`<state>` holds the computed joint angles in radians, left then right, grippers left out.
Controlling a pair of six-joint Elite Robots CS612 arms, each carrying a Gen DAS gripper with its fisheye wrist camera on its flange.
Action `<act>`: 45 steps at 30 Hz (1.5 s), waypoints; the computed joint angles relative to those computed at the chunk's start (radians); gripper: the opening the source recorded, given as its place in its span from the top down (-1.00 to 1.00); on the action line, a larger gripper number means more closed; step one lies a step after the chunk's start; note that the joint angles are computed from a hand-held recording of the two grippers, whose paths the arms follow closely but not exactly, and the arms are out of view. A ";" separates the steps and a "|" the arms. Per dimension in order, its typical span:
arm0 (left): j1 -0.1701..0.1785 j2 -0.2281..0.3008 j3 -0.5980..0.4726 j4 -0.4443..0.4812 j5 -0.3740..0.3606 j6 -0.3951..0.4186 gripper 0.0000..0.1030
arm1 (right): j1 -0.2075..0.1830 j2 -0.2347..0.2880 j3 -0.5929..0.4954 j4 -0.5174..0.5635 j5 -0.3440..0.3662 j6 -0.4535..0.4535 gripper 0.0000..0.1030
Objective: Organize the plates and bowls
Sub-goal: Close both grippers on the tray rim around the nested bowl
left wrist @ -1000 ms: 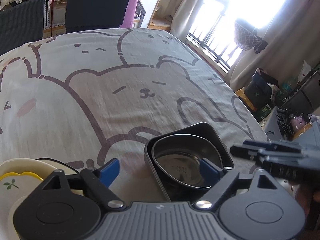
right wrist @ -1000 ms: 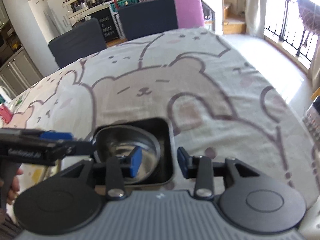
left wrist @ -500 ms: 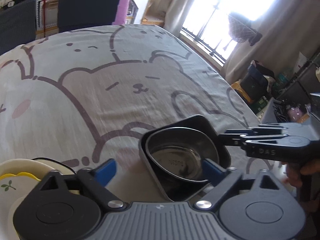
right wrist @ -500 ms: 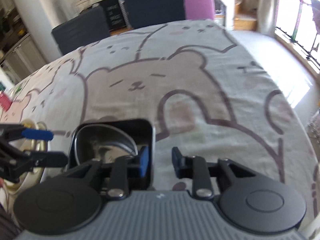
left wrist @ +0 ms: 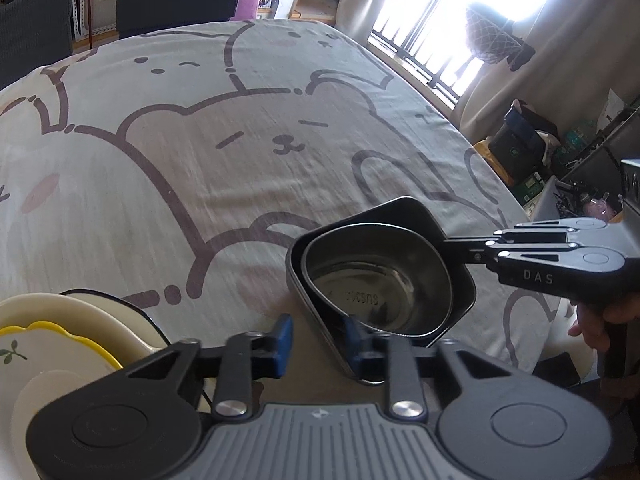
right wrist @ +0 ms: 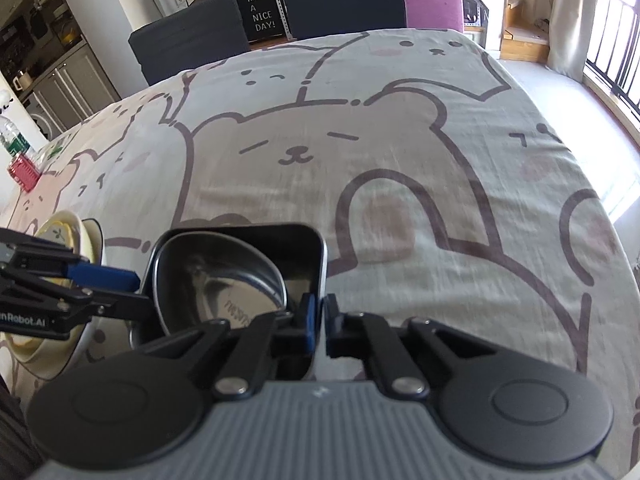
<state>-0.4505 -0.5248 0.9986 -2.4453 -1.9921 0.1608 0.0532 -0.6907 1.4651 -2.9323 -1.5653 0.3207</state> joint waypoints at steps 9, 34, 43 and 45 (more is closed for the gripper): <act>-0.005 0.011 -0.012 -0.024 0.024 -0.038 0.56 | 0.007 0.005 -0.006 -0.002 -0.025 -0.008 0.89; -0.014 -0.008 0.024 -0.059 0.055 -0.258 0.84 | 0.019 0.001 -0.035 0.089 -0.062 -0.078 0.87; -0.032 -0.021 0.056 -0.104 0.130 -0.283 0.84 | 0.005 -0.004 -0.036 0.121 -0.011 -0.074 0.88; -0.034 -0.023 0.061 -0.109 0.136 -0.298 0.83 | 0.001 -0.003 -0.042 0.134 0.003 -0.080 0.88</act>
<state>-0.4843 -0.5476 1.0598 -2.5541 -1.8562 -0.1367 0.0545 -0.6934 1.4235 -2.7979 -1.5621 0.2404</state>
